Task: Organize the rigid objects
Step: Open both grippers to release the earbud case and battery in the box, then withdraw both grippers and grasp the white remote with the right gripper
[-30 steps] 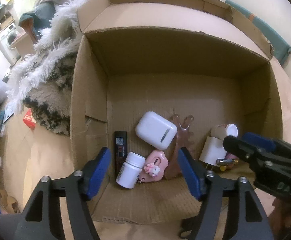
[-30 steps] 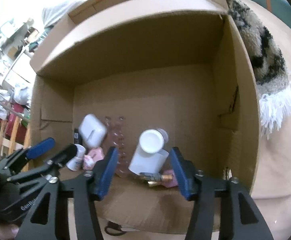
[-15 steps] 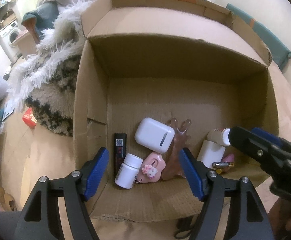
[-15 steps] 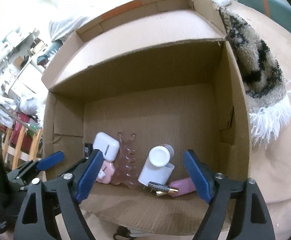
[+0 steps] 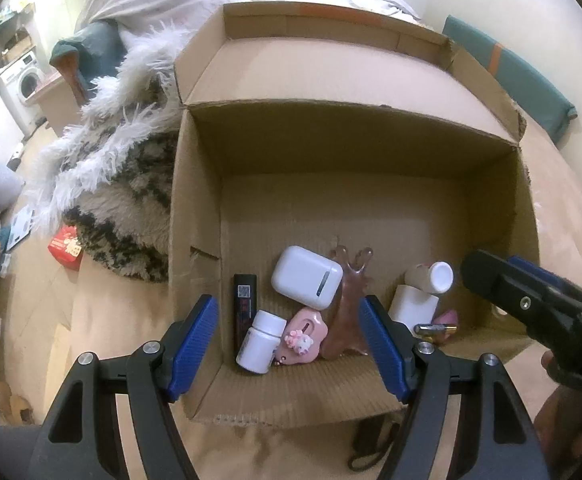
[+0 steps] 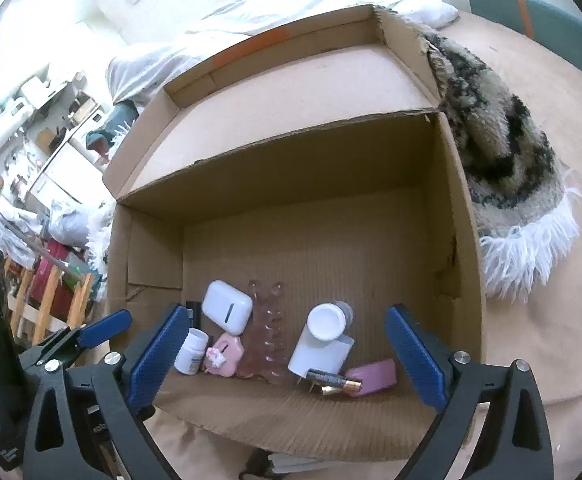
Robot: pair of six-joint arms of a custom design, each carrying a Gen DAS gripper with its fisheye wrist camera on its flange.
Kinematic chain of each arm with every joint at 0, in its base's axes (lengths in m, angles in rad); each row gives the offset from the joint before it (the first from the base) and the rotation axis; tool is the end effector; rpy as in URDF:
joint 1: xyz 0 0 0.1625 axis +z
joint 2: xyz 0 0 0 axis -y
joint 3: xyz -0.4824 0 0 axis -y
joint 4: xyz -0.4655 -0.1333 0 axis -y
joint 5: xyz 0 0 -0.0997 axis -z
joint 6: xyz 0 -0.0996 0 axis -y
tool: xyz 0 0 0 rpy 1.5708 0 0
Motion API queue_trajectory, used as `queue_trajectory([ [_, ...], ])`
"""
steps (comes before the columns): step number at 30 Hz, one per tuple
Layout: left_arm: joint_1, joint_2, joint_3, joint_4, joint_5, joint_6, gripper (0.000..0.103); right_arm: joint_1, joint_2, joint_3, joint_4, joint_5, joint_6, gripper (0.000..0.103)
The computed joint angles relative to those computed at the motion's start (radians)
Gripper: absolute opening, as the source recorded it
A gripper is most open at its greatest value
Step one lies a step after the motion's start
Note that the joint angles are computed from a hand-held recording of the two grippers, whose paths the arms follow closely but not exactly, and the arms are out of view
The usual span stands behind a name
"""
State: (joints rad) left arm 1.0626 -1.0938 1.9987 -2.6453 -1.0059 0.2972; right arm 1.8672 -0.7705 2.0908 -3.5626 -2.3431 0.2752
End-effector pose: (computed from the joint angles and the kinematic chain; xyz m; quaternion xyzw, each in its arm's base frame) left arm -0.1394 -0.6338 0.1589 0.3533 0.8896 -0.1101 0.2676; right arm 0.2316 -0.5399 0.0537 -0.1148 -0.8759 0.3931 0.2551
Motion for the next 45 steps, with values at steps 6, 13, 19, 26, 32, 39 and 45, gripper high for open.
queue_trajectory([
  [6, -0.008, -0.038, 0.029, 0.018, -0.003, -0.004, 0.071, 0.015, -0.019, 0.025, 0.014, 0.013, 0.043, 0.103],
  [13, -0.009, -0.084, 0.066, 0.033, -0.009, -0.007, 0.071, 0.057, -0.02, 0.05, 0.038, -0.02, 0.061, 0.103],
  [19, -0.003, -0.126, 0.095, 0.079, 0.011, -0.016, 0.071, 0.072, -0.019, 0.081, 0.052, -0.012, 0.127, 0.103],
  [26, 0.02, -0.157, 0.104, 0.122, 0.017, -0.072, 0.071, 0.055, -0.047, 0.15, 0.054, 0.065, 0.232, 0.103],
  [32, 0.043, -0.143, 0.078, 0.174, 0.04, -0.176, 0.071, -0.033, -0.057, 0.23, 0.027, 0.235, 0.427, 0.103],
  [39, 0.045, -0.127, 0.061, 0.223, 0.057, -0.214, 0.071, -0.107, -0.02, 0.188, 0.099, 0.294, 0.536, 0.095],
  [45, 0.045, -0.128, 0.059, 0.233, 0.049, -0.21, 0.071, -0.127, 0.018, 0.133, 0.165, 0.281, 0.556, 0.082],
])
